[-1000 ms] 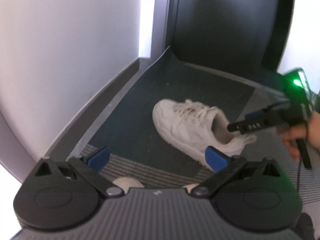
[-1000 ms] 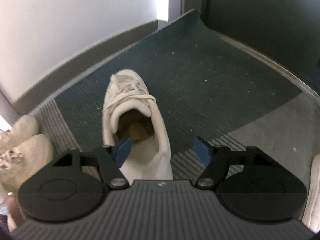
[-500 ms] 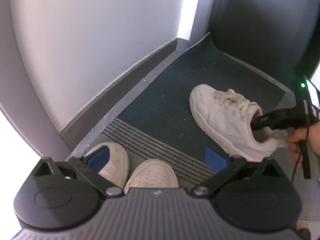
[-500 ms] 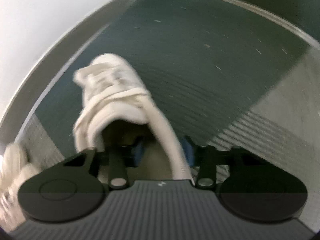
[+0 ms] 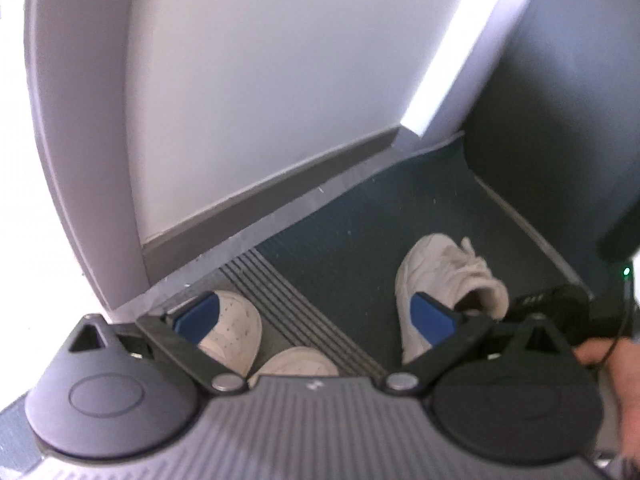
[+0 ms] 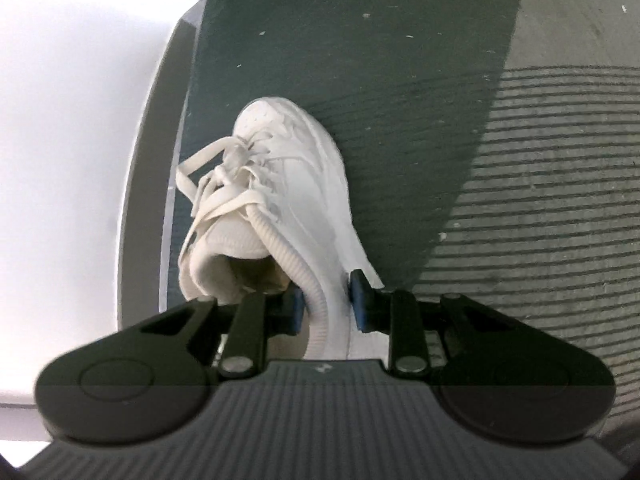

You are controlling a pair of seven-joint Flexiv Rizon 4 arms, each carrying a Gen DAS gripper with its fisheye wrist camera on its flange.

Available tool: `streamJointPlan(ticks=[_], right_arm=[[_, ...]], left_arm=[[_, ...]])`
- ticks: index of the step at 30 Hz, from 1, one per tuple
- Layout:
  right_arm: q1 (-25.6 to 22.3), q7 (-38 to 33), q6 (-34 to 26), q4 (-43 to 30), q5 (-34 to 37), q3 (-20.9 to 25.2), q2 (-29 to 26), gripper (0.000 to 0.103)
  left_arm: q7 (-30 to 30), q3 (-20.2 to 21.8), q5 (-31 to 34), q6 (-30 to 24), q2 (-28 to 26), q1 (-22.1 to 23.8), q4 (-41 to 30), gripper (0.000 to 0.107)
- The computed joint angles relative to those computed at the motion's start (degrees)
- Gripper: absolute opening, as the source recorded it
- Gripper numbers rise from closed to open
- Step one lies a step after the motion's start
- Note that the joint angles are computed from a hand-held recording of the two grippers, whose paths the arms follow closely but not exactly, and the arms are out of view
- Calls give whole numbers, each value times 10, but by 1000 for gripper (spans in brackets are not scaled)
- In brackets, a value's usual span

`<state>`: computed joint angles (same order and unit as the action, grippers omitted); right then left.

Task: Organize scattered shoes
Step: 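Carry the white sneaker with the right tool beside the clogs and open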

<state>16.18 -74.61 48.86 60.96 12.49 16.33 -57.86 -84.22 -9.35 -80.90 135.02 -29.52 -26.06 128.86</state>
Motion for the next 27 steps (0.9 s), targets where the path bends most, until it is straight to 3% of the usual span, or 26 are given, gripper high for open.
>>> streamJointPlan(ticks=[6,12,16,19,23,27], right_arm=[[-16,42,16,-10,41,15,-9,25],[-9,18,25,-15,68,44,-23,25],[12,4,30,-19,57,37,-26,27],[8,-43,4,-25,43,42,-29,29],[-25,-114,-24,-23,73,70,-21,35],[-34,-206,-39,36,42,41,51,37]], left_arm=[[10,-5,-17,-11,7,1,1,103],[31,-14,-45,-1,1,1,-10,103],[49,-18,-43,-1,-5,4,-18,103],[58,-21,-45,-8,-6,7,-19,103],[68,-24,-48,-29,-4,14,-21,103],[56,-12,14,-65,7,15,-8,103]])
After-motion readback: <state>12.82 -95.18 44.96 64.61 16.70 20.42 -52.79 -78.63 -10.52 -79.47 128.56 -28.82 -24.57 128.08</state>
